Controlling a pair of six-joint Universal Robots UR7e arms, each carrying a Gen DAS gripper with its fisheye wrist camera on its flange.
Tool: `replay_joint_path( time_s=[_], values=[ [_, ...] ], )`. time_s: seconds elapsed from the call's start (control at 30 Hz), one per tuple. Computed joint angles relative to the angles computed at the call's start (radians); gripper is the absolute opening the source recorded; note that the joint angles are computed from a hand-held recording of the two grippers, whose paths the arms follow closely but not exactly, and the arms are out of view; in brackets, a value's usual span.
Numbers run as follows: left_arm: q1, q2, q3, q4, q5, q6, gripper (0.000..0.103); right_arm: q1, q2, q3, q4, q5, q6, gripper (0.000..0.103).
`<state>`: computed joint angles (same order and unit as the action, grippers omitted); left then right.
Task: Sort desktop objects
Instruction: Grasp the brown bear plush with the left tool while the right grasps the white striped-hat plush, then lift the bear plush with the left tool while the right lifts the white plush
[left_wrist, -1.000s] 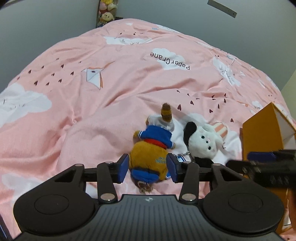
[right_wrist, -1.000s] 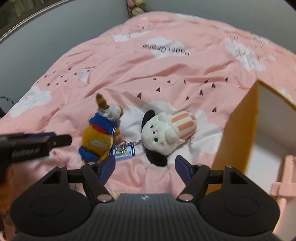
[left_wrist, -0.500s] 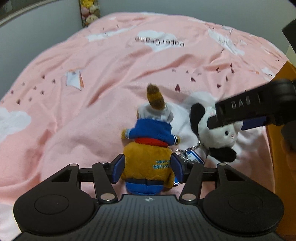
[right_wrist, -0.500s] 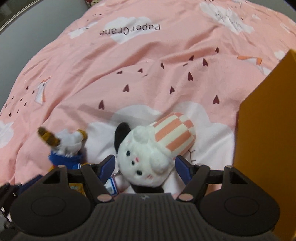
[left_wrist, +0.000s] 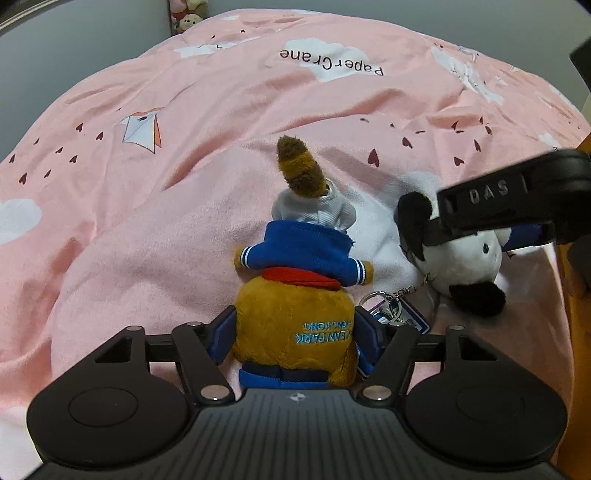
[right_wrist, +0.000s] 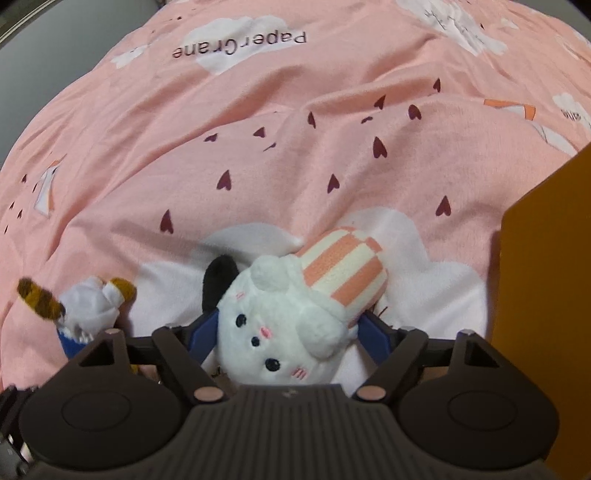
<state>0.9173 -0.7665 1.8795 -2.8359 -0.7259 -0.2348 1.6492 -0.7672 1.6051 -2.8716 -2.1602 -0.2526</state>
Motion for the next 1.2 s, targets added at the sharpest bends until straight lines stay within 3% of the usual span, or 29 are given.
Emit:
replay_joint_path(
  time_s=[0.2, 0.37, 0.53, 0.67, 0.83, 0.93, 1.2],
  values=[
    [-0.016, -0.072, 0.042, 0.052, -0.05, -0.079, 0.073, 0.013, -0.085, 0.089, -0.002, 0.071, -0.068, 0.075],
    [-0.053, -0.149, 0.091, 0.161, -0.07, -0.147, 0.073, 0.049, -0.188, 0.212, -0.024, 0.114, -0.215, 0.075],
    [-0.092, -0.208, 0.13, 0.23, -0.086, -0.175, 0.073, 0.066, -0.298, 0.301, 0.082, 0.155, -0.371, 0.076],
    [-0.123, -0.222, 0.147, 0.24, -0.075, -0.151, 0.074, 0.086, -0.344, 0.358, 0.111, 0.148, -0.535, 0.076],
    [-0.132, -0.196, 0.147, 0.255, -0.05, -0.132, 0.075, 0.1, -0.32, 0.414, 0.02, 0.069, -0.684, 0.078],
    [-0.127, -0.205, 0.161, 0.229, -0.073, -0.125, 0.076, 0.094, -0.308, 0.439, -0.036, 0.051, -0.713, 0.078],
    [-0.127, -0.258, 0.213, 0.14, -0.147, -0.09, 0.077, 0.075, -0.338, 0.473, -0.073, 0.07, -0.633, 0.081]
  ],
)
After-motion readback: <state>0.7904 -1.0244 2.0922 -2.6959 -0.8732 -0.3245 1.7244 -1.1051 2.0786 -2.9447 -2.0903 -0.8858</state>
